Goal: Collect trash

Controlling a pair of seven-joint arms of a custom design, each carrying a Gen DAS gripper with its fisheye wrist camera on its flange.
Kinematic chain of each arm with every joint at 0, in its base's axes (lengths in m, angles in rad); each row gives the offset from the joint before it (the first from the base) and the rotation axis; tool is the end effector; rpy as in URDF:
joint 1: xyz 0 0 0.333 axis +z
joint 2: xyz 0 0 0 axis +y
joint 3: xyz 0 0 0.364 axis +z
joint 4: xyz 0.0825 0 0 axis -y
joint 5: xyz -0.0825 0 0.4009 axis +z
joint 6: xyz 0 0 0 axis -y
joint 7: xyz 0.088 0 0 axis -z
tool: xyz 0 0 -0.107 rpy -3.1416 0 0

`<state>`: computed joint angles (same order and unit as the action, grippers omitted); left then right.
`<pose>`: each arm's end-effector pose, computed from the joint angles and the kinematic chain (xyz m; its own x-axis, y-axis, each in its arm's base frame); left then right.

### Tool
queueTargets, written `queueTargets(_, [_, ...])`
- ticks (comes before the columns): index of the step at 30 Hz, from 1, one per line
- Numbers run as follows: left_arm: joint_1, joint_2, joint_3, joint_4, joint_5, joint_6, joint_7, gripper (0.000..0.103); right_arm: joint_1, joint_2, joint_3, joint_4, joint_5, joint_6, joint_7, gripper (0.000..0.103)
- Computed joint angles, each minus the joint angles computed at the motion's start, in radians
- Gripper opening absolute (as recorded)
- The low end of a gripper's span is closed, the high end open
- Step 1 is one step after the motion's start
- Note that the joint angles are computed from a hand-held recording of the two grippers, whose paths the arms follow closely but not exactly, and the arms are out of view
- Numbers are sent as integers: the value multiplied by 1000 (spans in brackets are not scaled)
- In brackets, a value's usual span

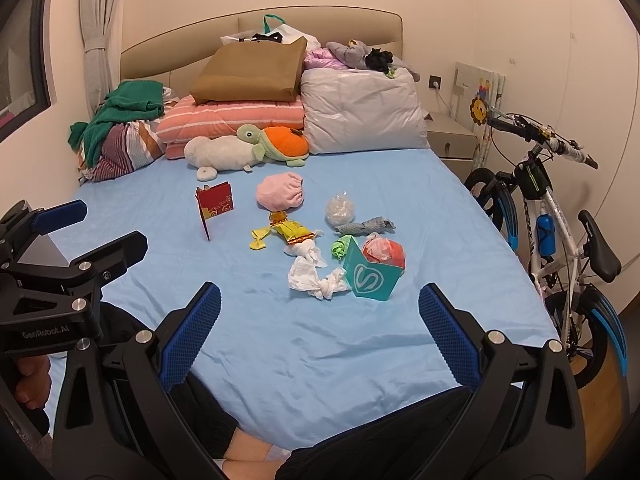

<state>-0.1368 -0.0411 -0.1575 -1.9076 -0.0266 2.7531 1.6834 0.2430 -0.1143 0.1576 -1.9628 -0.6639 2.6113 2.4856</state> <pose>0.5871 -0.1789 0.6624 -0.3493 -0.9345 -0.0681 -0.5753 0.2713 -0.7717 0.5318 0.2453 0.6514 -0.0452 -0.9985 -0.0297 -0.6135 0.0512 -0.7880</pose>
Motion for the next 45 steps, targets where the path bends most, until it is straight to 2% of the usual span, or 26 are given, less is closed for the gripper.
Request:
queueTargets(7, [2, 45, -9, 39, 12, -25, -3, 99, -7, 31, -11, 15, -85, -33, 78, 96])
queueTargets(13, [7, 119, -26, 101, 4, -65, 11, 99, -3, 74, -48, 23, -55, -29, 77, 96])
queueTargets(22, [5, 302, -57, 252, 61, -133, -4, 99, 12, 207, -125, 96, 50, 1, -10, 96])
queueTargets(31, [-7, 526, -83, 459, 87, -207, 3, 99, 21, 372, -203, 196, 237, 47, -140, 96])
queueTargets(35, [-21, 633, -91, 563, 100, -245, 30, 99, 28, 438, -234, 241, 318, 58, -194, 96])
queueTargets(42, [-33, 749, -119, 670, 90, -259, 127, 99, 32, 531, -264, 328, 425, 36, -283, 95])
queueTargets(43, [-34, 757, -122, 675, 89, -257, 140, 99, 36, 540, -269, 337, 431, 33, -291, 95])
queueTargets(44, [-36, 768, -122, 686, 87, -258, 149, 99, 38, 549, -272, 347, 438, 32, -302, 89])
queueTargets(45, [-38, 780, -122, 698, 86, -261, 157, 99, 38, 557, -273, 355, 446, 32, -315, 76])
